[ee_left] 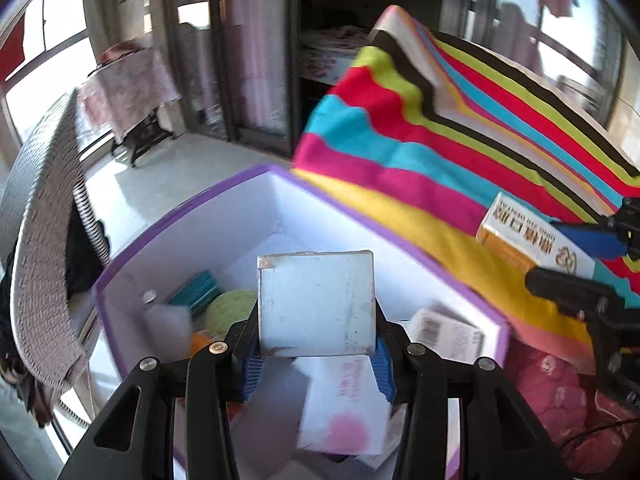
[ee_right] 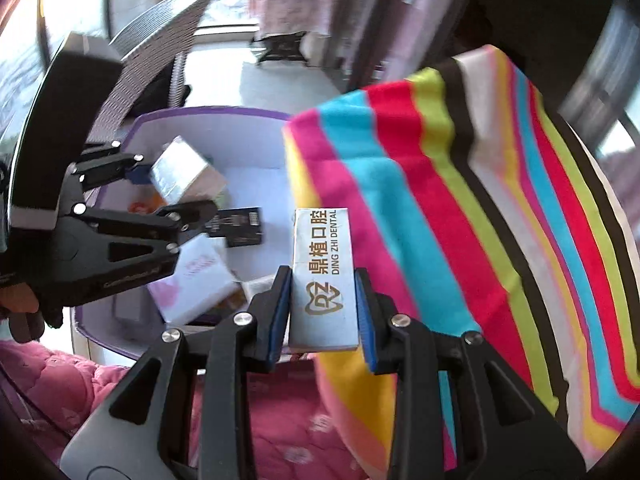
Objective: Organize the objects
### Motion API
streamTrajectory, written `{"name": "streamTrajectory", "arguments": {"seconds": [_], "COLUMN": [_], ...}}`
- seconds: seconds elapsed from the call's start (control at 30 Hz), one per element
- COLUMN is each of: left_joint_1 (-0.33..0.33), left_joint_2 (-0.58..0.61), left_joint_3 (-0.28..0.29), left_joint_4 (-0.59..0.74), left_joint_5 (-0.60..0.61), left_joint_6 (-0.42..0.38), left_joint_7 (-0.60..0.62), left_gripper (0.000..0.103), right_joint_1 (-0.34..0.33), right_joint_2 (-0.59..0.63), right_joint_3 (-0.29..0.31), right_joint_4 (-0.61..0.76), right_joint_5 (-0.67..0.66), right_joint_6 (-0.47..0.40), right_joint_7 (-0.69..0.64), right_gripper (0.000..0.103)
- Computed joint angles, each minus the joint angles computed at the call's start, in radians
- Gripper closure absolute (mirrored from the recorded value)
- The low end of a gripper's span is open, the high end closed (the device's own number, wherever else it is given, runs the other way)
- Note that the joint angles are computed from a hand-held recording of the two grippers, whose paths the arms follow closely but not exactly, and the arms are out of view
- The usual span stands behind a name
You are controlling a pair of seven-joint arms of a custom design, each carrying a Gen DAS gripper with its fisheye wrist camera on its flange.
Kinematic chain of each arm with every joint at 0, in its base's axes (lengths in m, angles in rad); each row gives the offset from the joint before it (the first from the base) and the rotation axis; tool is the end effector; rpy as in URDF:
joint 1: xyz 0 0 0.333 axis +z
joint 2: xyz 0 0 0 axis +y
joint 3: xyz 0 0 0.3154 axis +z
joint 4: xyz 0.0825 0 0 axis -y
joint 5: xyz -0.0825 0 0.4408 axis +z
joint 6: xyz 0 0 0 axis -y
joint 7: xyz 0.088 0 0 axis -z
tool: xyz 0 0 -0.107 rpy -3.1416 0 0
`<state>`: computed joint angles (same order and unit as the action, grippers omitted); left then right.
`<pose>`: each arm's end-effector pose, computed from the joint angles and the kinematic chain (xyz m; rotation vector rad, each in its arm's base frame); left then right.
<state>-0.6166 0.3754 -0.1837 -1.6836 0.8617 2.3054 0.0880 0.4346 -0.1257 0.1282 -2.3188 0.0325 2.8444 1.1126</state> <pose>0.5321 -0.5072 0.3893 -1.9772 1.6310 -0.6035 0.4939 0.3108 0.4340 -2.4895 0.7338 -0.5821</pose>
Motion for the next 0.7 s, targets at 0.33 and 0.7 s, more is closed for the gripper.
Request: {"name": "streamTrajectory", "arguments": {"seconds": [0.33,0.7], "left_joint_1": [0.018,0.026], "left_joint_2": [-0.103,-0.118], "left_joint_3": [-0.012,-0.053], "left_joint_4": [-0.109,-0.077], "left_joint_5": [0.093,0.125], "left_joint_6": [-0.081,-0.203], "left_joint_7": [-0.133,-0.122], "left_gripper": [0.027,0.005], "right_joint_1": [0.045,0.002], "right_joint_2": [0.039,0.005], "right_joint_3": [0.029,0.06], "right_joint_4": [0.033,-0.02], "right_joint_5": [0.018,-0.308], "right_joint_6": [0.0,0.1], "right_joint_7": [-0.044,0.234], "right_gripper": [0.049,0.014]}}
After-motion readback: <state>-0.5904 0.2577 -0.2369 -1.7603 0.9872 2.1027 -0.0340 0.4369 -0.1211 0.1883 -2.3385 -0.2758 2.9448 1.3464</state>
